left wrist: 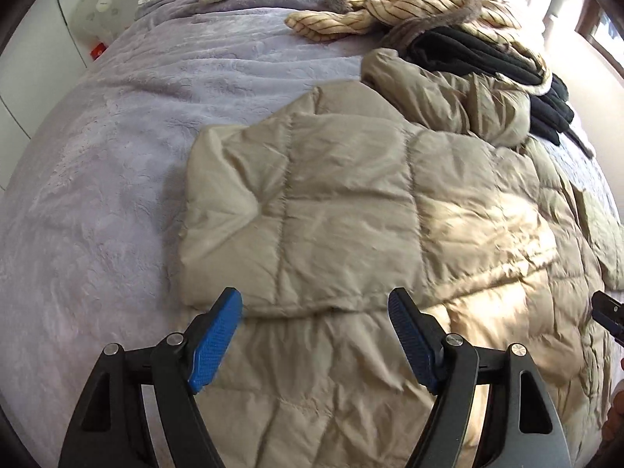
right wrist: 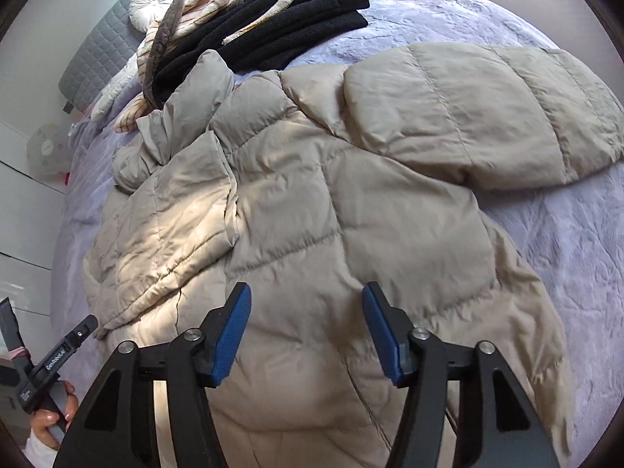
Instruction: Fold large clothes
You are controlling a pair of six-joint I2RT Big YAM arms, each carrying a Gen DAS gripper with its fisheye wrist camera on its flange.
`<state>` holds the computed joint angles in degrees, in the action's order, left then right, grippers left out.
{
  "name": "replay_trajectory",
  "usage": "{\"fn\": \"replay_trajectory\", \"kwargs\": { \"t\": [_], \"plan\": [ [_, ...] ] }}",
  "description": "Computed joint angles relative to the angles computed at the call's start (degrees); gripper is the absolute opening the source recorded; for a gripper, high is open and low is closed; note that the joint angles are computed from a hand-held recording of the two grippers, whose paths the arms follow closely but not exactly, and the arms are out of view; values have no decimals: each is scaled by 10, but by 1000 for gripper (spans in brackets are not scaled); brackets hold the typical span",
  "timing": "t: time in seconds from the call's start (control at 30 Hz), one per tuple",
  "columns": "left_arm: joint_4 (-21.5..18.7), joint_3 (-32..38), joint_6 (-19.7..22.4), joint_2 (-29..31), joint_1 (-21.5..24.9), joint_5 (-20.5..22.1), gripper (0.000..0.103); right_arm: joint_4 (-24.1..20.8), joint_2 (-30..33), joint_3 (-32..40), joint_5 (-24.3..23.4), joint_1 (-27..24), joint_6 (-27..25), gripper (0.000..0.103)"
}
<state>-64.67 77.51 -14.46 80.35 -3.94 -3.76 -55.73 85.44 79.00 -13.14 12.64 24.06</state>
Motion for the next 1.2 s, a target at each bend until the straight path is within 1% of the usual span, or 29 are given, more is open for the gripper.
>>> {"fn": "replay_trajectory", "kwargs": {
  "t": [0.03, 0.1, 0.17, 0.2, 0.23, 0.27, 0.33, 0.4, 0.53, 0.7, 0.8, 0.87, 0.93, 1.1, 1.2],
  "plan": [
    [-6, -2, -4, -3, -13, -2, 79, -1, -8, -9, -6, -5, -1, 76],
    [-20, -1, -13, -4, -35, 1, 79, -2, -25, -28, -16, -14, -1, 80],
    [-30, 0, -25, -5, -57, 8, 79, -6, -35, -41, -26, -27, -3, 80],
    [-32, -1, -33, -6, -69, 8, 81, -7, -40, -46, -29, -33, -3, 81],
    [-34, 0, -38, -5, -80, 5, 88, -7, -43, -51, -32, -41, -4, 83],
    [-35, 1, -45, -4, -91, 2, 103, -7, -47, -56, -35, -48, -5, 83],
    [-29, -2, -63, -10, -118, -15, 103, -7, -54, -64, -42, -65, -6, 83],
    [-39, 9, -67, -2, -138, -26, 103, -10, -59, -67, -52, -82, -12, 86],
    [-57, 36, -74, 19, -169, -41, 103, -16, -64, -66, -66, -113, -25, 86],
    [-77, 84, -94, 47, -198, -36, 103, -30, -63, -54, -85, -147, -38, 87],
    [-91, 116, -98, 66, -210, -24, 103, -33, -62, -47, -98, -163, -42, 88],
    [-98, 133, -101, 77, -219, -24, 103, -26, -63, -47, -110, -172, -43, 103],
    [-106, 150, -102, 87, -228, -28, 103, -8, -69, -53, -118, -180, -41, 103],
    [-114, 169, -115, 104, -245, -32, 103, 18, -75, -60, -130, -198, -39, 103],
    [-122, 172, -122, 114, -247, -23, 103, 7, -67, -56, -134, -216, -45, 103]
  ]
}}
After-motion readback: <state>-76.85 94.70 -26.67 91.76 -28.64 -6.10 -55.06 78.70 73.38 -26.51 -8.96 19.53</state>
